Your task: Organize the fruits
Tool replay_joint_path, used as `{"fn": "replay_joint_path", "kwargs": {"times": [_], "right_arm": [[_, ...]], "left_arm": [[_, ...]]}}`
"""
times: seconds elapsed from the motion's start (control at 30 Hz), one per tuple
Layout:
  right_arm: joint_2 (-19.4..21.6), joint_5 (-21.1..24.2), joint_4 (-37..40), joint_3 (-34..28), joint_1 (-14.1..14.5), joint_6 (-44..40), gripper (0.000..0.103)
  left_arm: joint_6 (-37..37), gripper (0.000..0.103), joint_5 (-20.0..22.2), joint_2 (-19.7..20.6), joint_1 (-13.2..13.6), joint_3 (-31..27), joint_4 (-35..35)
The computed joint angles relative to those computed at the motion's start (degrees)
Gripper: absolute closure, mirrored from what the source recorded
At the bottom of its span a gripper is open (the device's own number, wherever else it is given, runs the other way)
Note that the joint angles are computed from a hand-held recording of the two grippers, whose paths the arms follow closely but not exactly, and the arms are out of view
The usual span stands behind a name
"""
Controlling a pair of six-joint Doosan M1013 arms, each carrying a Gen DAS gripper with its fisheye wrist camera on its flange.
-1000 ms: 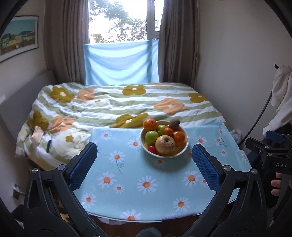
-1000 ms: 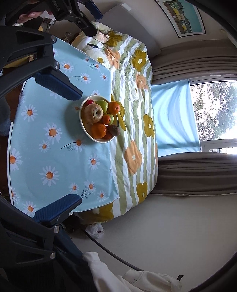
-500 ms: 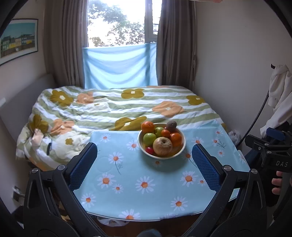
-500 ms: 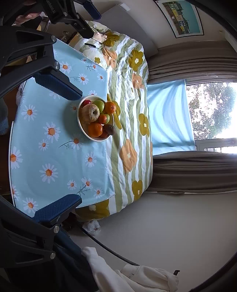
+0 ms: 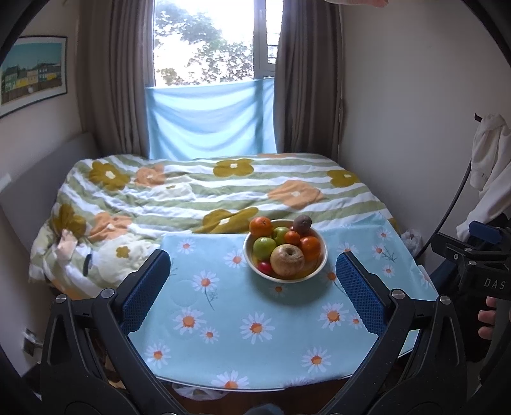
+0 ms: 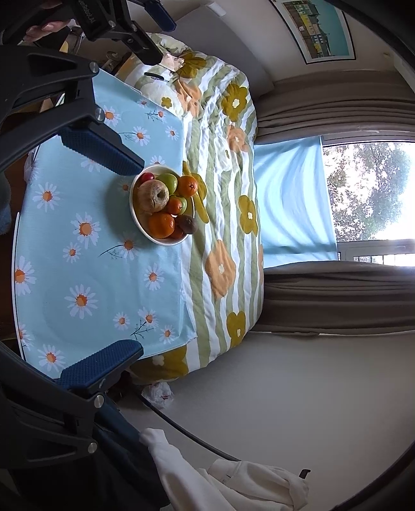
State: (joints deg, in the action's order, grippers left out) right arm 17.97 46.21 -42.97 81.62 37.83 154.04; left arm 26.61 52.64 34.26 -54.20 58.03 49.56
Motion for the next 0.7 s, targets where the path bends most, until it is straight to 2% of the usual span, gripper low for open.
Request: {"fn": "replay_joint_path", "kwargs": {"times": [0.7], "right_arm": [[0.47, 0.49, -0.67, -0.47, 0.09, 0.55, 0.001]], "left_arm": [[0.77, 0.0, -0.34, 0.83, 0.66, -1.19, -0.99]]}}
